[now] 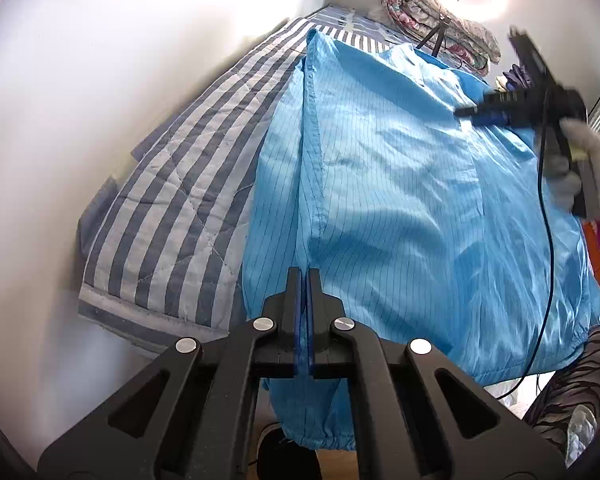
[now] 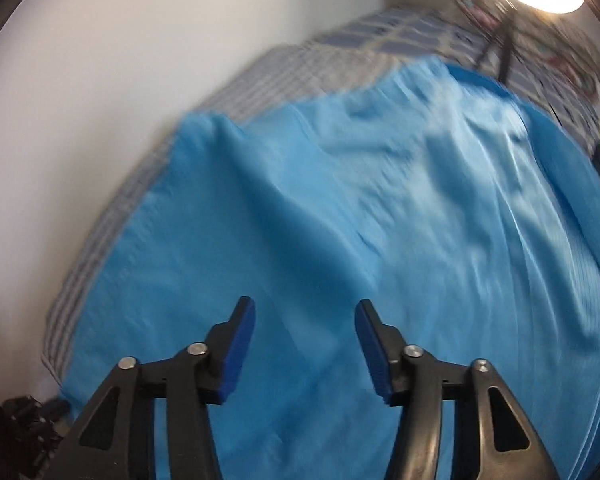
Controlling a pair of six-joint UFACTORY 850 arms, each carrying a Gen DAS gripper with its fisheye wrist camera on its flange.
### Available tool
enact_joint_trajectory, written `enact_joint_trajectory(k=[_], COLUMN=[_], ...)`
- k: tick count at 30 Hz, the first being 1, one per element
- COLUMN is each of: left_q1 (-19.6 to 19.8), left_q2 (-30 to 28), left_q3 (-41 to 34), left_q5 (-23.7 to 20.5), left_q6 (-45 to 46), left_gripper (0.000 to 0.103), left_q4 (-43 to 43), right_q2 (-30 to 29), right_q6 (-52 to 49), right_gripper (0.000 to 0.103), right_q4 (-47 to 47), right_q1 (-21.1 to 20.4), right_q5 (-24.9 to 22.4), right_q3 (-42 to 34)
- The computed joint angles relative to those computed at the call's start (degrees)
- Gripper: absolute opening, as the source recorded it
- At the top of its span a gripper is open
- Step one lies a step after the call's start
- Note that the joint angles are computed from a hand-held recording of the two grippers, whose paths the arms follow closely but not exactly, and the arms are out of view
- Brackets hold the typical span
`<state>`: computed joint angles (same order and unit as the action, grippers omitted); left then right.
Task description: Fold large clothes
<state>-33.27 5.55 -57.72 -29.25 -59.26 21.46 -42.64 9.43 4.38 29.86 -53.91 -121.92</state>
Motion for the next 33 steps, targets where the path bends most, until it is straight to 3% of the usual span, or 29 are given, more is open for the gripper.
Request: enact_joint_trajectory(k=[3,4,5,8,11,15,18,19,20,23,26,30,33], left_q1=[-0.3,-0.6,-0.6,-0.8,-1.1,-1.6,-1.1,-0.9,-0.6,0.0,-0.1,-0.3,0.2], left_q2=[0.8,1.2,1.5,1.5,1.5,0.2,0.2,0.3,0.8,1.7,1.4,0.4,0.4], left_q3=[0.5,0.8,1.1,1.4,1.2,0.0,0.2,0.2,0.6,1.3,1.0,0.7,1.2], left_q5=[-1.3,-2.4,-2.8,-4.4,-4.0,-3.5,-2.9,-2.6,-2.2,-1.3,-0.9,-1.2,-1.1], left_q6=[-3.3,-5.1,-5.9,-5.7,-5.4,-5.0,-4.3,-4.4,-4.1,-1.5,0.3,-0.4,-1.8], left_gripper=[0.000,0.000,0.000,0.000,0.000,0.000,0.000,0.000,0.000,0.000,0.000,0.000,0.000], left_q4=[2.0,3.4,3.7,3.4,3.2,4.1,4.0,3.9,3.4,1.2,-0.1,-0.8,-1.2], right_q2=[-0.3,-1.0,-2.3,-5.2,-8.1,-8.3,-6.3,-4.9,-2.8,4.2,11.0,13.7,13.6], right_q6=[0.5,0.1,-0.8,-0.2,-0.8,3.1,1.8,2.0,1.9,-2.1,-12.4,-23.3,-26.7], right_gripper=[0.056,0.048,0.031,0.009,0.001,0.000,0.002,0.012,0.028,0.029,0.029,0.029,0.027], right_q4=[3.7,4.7,6.5,7.1,6.5,-4.8,-2.4,-2.9,-3.1,0.7,11.5,20.0,17.9], right_q1=[-1.1,-1.2,-1.4,-0.9,-0.3,0.8,-0.5,-0.5,-0.5,0.3,2.4,7.3,11.1], right_q5=[0.7,0.9,0.9,0.6,-1.2,-1.2,-0.4,0.1,1.5,6.7,10.4,10.5,10.2], right_q3=[1.8,1.2,-0.2,-4.6,-10.1,-11.7,-9.1,-7.3,-4.4,5.1,15.2,21.2,22.9])
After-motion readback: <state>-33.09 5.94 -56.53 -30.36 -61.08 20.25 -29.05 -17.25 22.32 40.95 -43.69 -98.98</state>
